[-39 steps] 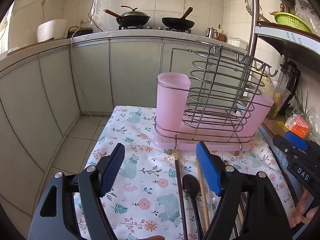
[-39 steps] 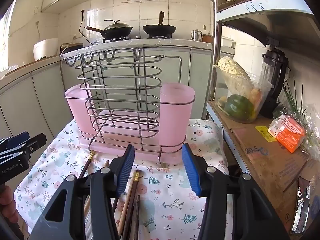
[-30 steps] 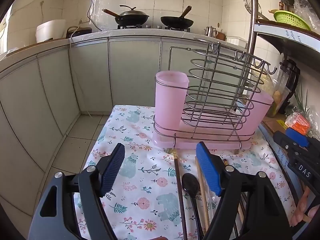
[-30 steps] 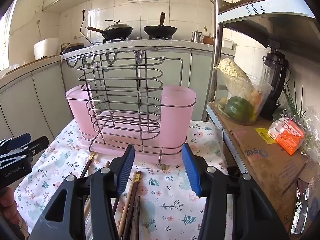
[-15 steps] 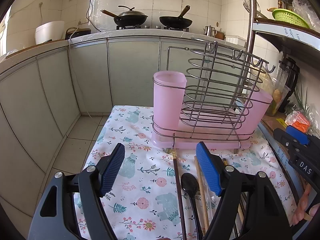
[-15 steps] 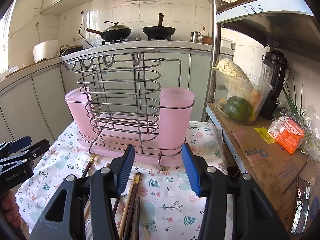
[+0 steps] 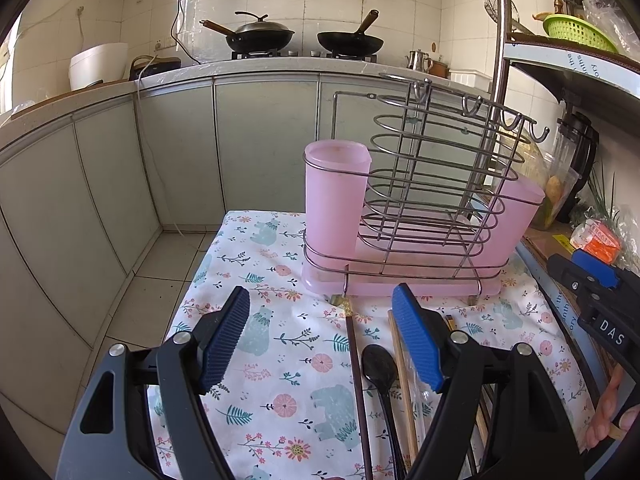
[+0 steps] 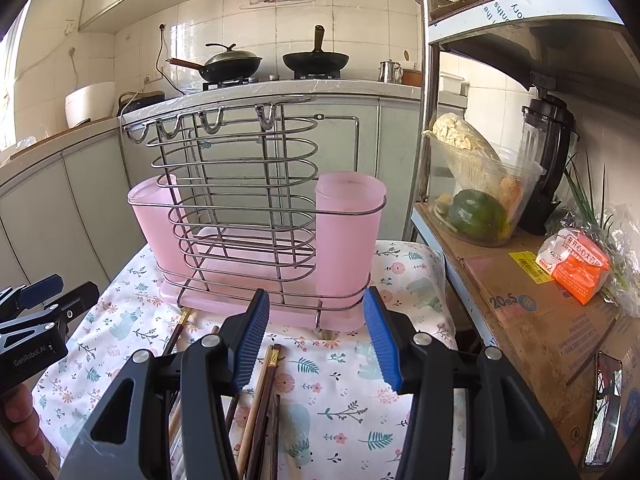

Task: Organize utensils

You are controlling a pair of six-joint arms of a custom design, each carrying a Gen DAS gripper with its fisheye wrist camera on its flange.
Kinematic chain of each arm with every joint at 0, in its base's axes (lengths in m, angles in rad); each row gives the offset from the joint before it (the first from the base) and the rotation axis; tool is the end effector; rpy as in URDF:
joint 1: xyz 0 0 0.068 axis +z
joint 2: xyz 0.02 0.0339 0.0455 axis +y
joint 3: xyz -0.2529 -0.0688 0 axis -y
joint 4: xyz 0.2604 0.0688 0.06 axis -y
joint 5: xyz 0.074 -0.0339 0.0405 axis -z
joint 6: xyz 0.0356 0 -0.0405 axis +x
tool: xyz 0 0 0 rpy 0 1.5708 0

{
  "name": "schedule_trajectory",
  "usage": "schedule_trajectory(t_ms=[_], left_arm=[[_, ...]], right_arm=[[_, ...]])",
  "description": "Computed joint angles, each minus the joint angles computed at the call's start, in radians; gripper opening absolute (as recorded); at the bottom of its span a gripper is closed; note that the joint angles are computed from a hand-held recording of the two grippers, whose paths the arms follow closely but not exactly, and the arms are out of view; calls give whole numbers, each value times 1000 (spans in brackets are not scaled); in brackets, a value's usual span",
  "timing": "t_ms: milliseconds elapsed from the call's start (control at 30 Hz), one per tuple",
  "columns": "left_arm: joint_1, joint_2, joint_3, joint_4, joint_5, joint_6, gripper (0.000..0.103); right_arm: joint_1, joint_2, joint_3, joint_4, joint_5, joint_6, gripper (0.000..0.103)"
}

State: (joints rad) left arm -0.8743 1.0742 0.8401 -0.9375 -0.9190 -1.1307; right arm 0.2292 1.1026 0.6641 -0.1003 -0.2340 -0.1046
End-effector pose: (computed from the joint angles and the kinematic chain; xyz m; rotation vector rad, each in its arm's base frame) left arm 0.1525 -0.1382 0.2457 -0.4907 2.1151 0.2070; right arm 0.2517 0.0672 0.2272 -0.4881 2.0524 0.3213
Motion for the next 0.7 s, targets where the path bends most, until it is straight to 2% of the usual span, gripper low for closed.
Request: schedule_trajectory(t_ms=[267, 300, 700], left_arm=[[-19, -7, -5, -21, -6, -22, 74], [7, 5, 5, 9, 7, 14, 74], [6, 8, 8, 9, 7, 12, 74]], right_arm=[[-1, 1, 0, 1, -3, 0, 48], [-1, 1, -1, 2, -1, 0, 48], [-4, 3, -2, 4, -5, 1, 48]])
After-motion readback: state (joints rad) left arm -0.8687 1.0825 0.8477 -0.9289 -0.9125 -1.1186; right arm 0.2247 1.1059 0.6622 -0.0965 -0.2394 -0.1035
